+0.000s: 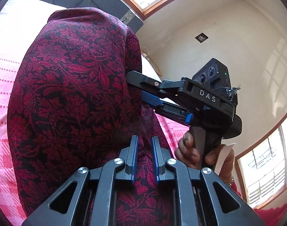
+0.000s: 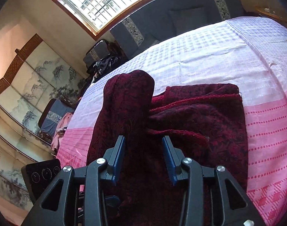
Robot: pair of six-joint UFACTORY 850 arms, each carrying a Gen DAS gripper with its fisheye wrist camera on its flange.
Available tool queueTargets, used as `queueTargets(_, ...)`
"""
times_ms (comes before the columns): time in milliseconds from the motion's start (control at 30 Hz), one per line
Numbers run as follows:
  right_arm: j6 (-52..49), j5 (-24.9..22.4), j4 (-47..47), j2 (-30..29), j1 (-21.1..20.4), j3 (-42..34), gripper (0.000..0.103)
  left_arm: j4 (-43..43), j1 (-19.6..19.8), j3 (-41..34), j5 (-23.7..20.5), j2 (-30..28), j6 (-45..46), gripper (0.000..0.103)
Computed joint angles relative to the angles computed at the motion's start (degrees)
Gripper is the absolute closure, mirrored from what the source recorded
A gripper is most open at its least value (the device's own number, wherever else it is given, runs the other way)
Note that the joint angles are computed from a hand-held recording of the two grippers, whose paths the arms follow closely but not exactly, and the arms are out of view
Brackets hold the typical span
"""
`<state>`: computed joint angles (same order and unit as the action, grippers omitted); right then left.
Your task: Fold small clothes
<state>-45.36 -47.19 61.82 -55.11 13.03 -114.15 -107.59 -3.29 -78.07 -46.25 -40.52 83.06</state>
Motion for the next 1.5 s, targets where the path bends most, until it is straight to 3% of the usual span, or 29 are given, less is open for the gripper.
queueTargets(33, -0.43, -1.45, 0.79, -0.95, 0.25, -0.89, 0.065, 0.07, -0.01, 0.26, 0.35, 0.36, -0.24, 0.088)
queueTargets(67, -1.82, -1.58, 1.82, -1.0, 0.47, -0.61, 0.082, 0.29, 0.04, 0.67, 0.76, 0.89, -0.8, 0.088)
queueTargets(100, -3.33, -0.73, 2.95, -0.22, 0.55, 0.63, 0.092, 0.52, 0.27, 1.24, 0.73, 1.7, -1.68, 0.088)
queueTargets(200, -8.93, -0.24, 9.62, 3.65, -0.81, 6.09, 0.093, -2.01, 1.49, 4.27, -3.31, 4.76, -1.21, 0.088)
queueTargets(267, -12.89, -2.35, 14.89, 6.77, -2.69, 10.53, 0.093, -4.02, 1.76, 5.89, -3.24, 7.03, 1.49, 0.082)
queueTargets(333, -14.9, -2.89, 16.65, 9.34, -4.18, 14.6, 0.093, -3.71, 1.26, 5.65, 0.26, 7.93, 3.32, 0.073)
queueTargets(400, -14.4, -3.23, 15.59, 9.98, -5.1, 16.94, 0.093, 0.33, 0.64, 3.22, 3.49, 6.34, 0.74, 0.073)
queueTargets(500, -11.36, -2.46, 12.8, 9.0, -5.42, 19.03, 0.093, 7.58, 0.16, -0.23, 4.16, 2.4, -7.43, 0.073)
queueTargets(567, -11.94, -1.12, 13.09, 9.09, -5.53, 20.51, 0.092, 6.95, -0.12, 0.14, 4.35, 1.66, -6.88, 0.073)
queueTargets(733, -16.44, 0.99, 17.99, 11.25, -6.53, 23.47, 0.083, 4.06, -0.77, 1.51, 6.12, 2.57, -2.68, 0.073)
queueTargets(800, -16.41, 2.67, 18.14, 11.68, -6.61, 23.67, 0.067, 3.81, -0.82, 1.44, 6.06, 2.39, -2.68, 0.073)
queueTargets(867, -14.51, 3.08, 17.03, 10.99, -6.67, 22.77, 0.053, 3.3, -0.86, 1.61, 5.95, 2.35, -2.27, 0.073)
queueTargets(1033, -10.45, 0.07, 13.87, 8.46, -5.91, 19.3, 0.052, 1.48, -1.21, 2.29, 6.23, 2.75, -0.46, 0.073)
queueTargets(1067, -11.0, 0.1, 13.69, 8.39, -5.46, 19.04, 0.054, 0.59, -1.22, 3.11, 6.1, 3.08, 0.57, 0.073)
queueTargets(1100, -11.35, -0.12, 13.47, 8.14, -5.01, 18.48, 0.072, -0.13, -1.17, 3.86, 5.98, 3.52, 1.32, 0.073)
queueTargets(1133, -11.12, -0.3, 12.44, 7.68, -4.53, 17.43, 0.082, -0.73, -0.92, 4.35, 5.87, 3.87, 1.93, 0.073)
queueTargets(1233, -12.79, 0.78, 10.86, 6.86, -3.44, 14.47, 0.085, -3.34, -0.04, 5.47, 4.08, 4.85, 3.74, 0.073)
queueTargets(1400, -14.08, -3.56, 10.68, 1.69, -4.21, 1.16, 0.088, -5.18, 0.76, 4.15, 2.56, 5.66, 4.17, 0.073)
queueTargets(1500, -13.35, -3.84, 10.53, -0.95, -5.12, -4.82, 0.089, -5.42, 0.19, 1.92, 4.02, 4.72, 4.42, 0.073)
